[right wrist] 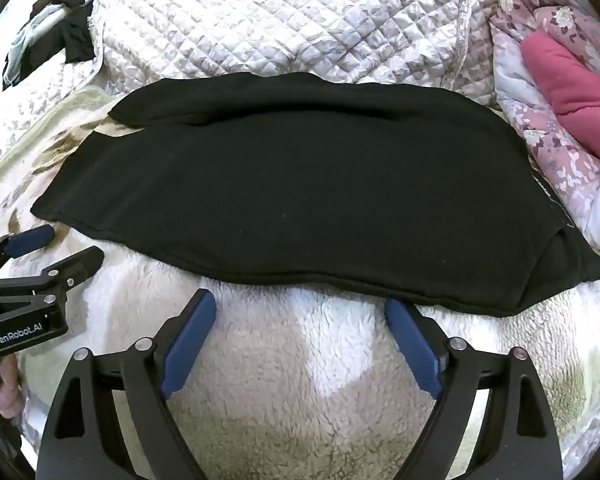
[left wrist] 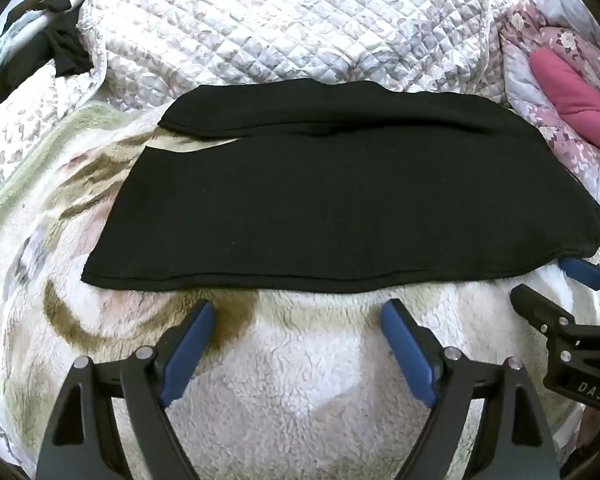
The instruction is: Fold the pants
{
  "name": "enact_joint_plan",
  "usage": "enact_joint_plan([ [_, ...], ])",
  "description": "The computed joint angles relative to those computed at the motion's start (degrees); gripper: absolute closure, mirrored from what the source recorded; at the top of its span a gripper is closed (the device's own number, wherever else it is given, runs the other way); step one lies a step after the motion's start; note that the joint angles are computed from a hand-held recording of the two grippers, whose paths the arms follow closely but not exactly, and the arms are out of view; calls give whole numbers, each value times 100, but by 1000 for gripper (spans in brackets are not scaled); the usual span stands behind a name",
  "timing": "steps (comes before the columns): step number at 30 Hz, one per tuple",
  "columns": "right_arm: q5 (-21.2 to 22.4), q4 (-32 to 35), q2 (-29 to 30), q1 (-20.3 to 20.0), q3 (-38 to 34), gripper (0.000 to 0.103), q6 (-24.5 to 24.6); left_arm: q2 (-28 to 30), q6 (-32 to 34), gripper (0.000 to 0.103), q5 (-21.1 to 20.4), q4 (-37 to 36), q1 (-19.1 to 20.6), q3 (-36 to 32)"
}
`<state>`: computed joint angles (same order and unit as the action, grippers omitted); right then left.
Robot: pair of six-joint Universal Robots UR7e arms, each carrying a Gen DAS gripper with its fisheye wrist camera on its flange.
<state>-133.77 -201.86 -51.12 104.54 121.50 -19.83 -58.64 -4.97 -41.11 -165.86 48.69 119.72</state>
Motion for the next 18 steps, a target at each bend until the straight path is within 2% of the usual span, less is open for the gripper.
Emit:
enact_joint_plan([
  [9, 6, -66, 18, 0, 0, 16, -33, 86, -4, 15, 93, 73, -45, -29],
  [18, 10, -68, 21, -4, 0, 16, -29, 51, 4, 15, 20, 116, -11, -45],
])
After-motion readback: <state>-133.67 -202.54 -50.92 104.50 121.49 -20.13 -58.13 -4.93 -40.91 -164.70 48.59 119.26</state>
